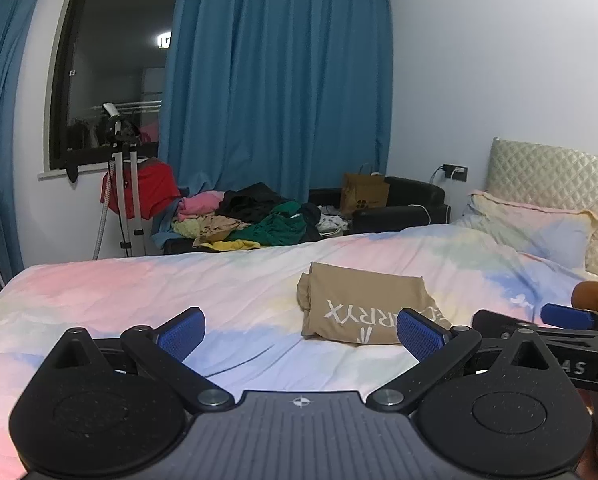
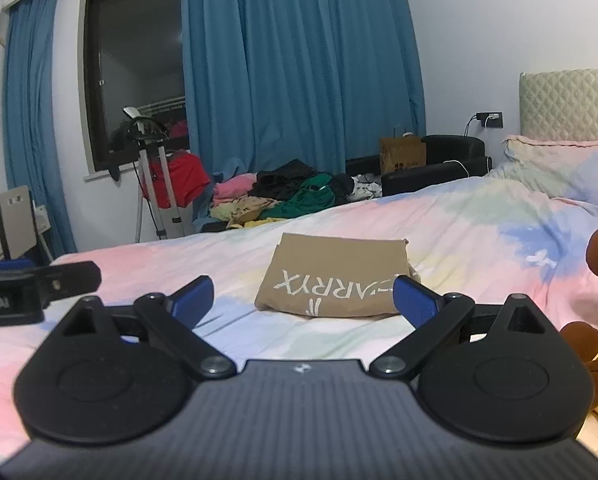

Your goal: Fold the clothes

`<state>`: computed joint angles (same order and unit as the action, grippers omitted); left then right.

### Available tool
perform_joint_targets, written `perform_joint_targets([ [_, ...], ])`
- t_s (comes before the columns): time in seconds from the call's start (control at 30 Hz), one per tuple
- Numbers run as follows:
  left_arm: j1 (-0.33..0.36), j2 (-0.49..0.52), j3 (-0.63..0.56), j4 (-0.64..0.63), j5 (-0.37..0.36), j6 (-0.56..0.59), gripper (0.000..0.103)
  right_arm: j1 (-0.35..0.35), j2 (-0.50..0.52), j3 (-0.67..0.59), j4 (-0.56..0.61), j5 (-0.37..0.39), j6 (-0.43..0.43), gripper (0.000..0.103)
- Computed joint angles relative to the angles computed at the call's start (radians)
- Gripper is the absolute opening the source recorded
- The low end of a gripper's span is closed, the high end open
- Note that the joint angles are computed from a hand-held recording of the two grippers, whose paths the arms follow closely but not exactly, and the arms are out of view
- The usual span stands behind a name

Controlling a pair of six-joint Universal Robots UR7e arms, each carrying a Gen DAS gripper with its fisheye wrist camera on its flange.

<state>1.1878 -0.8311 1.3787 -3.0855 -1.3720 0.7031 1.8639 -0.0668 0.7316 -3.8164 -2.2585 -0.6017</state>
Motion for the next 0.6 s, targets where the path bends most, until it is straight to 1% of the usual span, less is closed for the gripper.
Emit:
perform_joint_targets([
  [0.17, 0.004, -0.005, 0.016, -0.021, -0.012, 0.013, 0.103, -0.003, 0.014, -0.031, 0.039, -0.023, 0.013, 0.098],
  [0.27, 0.006, -0.005, 0.014, -0.005, -0.014, 0.007, 0.103, -0.003, 0.013, -0.028, 0.035, -0.027, 0.015, 0.098],
  [0.37, 0.01, -0.003, 0.004, 0.022, -0.016, -0.025, 0.103, -0.006, -0.003, -0.001, 0.039, -0.02, 0.038, 0.098],
  [0.6, 0.008, 0.003, -0.002, 0.026, -0.002, -0.022, 0.103, -0.005, 0.002, -0.011, 0.042, -0.035, 0.043, 0.098],
])
